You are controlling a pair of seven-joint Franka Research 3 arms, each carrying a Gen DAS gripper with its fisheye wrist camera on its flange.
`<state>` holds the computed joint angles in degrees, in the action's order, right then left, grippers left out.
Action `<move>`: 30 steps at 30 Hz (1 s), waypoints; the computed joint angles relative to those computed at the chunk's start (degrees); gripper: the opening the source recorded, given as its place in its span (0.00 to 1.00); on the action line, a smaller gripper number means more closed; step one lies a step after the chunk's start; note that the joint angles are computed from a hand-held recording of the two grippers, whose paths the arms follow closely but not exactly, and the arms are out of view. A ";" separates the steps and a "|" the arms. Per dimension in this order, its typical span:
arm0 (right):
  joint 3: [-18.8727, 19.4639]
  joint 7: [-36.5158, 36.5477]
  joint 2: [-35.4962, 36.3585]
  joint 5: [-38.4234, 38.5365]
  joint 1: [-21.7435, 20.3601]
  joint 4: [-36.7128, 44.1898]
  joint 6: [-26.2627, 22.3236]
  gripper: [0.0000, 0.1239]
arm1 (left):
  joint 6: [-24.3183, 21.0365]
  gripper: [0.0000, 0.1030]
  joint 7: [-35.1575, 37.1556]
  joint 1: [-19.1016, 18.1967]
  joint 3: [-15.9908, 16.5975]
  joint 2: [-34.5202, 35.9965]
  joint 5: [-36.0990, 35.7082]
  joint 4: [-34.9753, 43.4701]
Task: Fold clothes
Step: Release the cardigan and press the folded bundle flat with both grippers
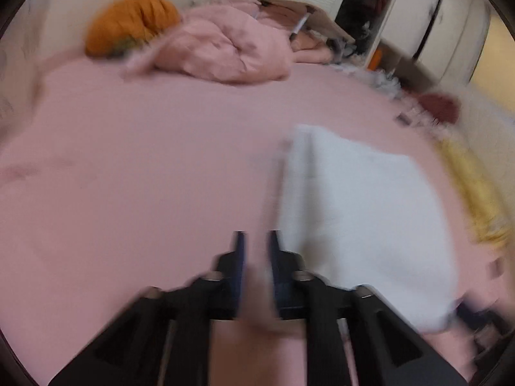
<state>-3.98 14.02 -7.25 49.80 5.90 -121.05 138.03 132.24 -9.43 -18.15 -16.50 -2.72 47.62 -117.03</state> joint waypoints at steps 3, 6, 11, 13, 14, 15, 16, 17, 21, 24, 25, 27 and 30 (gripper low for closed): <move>-2.57 0.20 7.32 3.38 3.73 10.47 -1.74 0.18 | 11.16 0.19 -5.89 1.08 0.30 -3.52 5.06 -3.92; -1.53 10.33 19.10 2.19 3.55 25.48 -5.46 0.18 | 19.85 0.43 -11.10 2.40 -0.61 -1.20 14.87 -2.36; -1.79 20.79 36.50 -7.46 4.04 46.31 -14.19 0.17 | 18.09 0.49 -6.41 -0.18 0.21 6.37 12.04 2.48; -1.47 23.29 39.99 -12.75 4.93 49.51 -8.78 0.17 | 16.42 0.43 -7.85 -1.44 0.88 6.11 12.66 1.86; -1.01 27.78 43.18 -17.11 4.95 53.32 -6.25 0.17 | 15.44 0.38 -8.55 -1.92 1.02 5.81 12.80 1.49; 1.43 33.44 45.81 -22.52 3.27 57.24 -5.79 0.17 | 14.56 0.37 -8.29 -2.16 1.11 5.23 12.13 0.97; 3.87 38.24 47.11 -26.16 1.80 59.16 -4.85 0.17 | 13.48 0.36 -7.73 -2.36 1.08 4.85 11.47 0.86; 6.86 39.95 46.72 -26.34 -0.32 59.07 -4.12 0.17 | 11.54 0.36 -6.84 -2.79 0.73 4.12 10.51 0.78; 6.30 18.75 33.39 -8.27 -1.80 42.89 -7.79 0.18 | 12.56 0.55 -11.41 -3.33 -0.10 2.25 17.06 0.39; 5.75 11.02 26.57 -4.72 -1.73 31.49 -7.91 0.19 | 10.35 0.69 -1.88 -3.10 0.06 6.01 12.19 4.32; 5.31 8.92 25.73 -3.43 -1.08 29.03 -4.61 0.18 | 8.99 0.66 1.92 -3.18 0.18 6.98 8.58 4.92; 4.86 5.73 25.96 -1.30 -0.08 28.07 1.47 0.16 | 5.57 0.50 4.16 -3.69 0.64 6.90 6.20 4.63; 2.66 7.81 21.09 -0.91 2.76 21.82 13.49 0.17 | 2.64 0.55 2.44 -3.38 1.20 2.85 1.12 0.55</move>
<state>-1.33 21.84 13.85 48.89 8.66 -99.23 151.51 134.89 -6.99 -21.53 -15.31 0.13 48.74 -116.48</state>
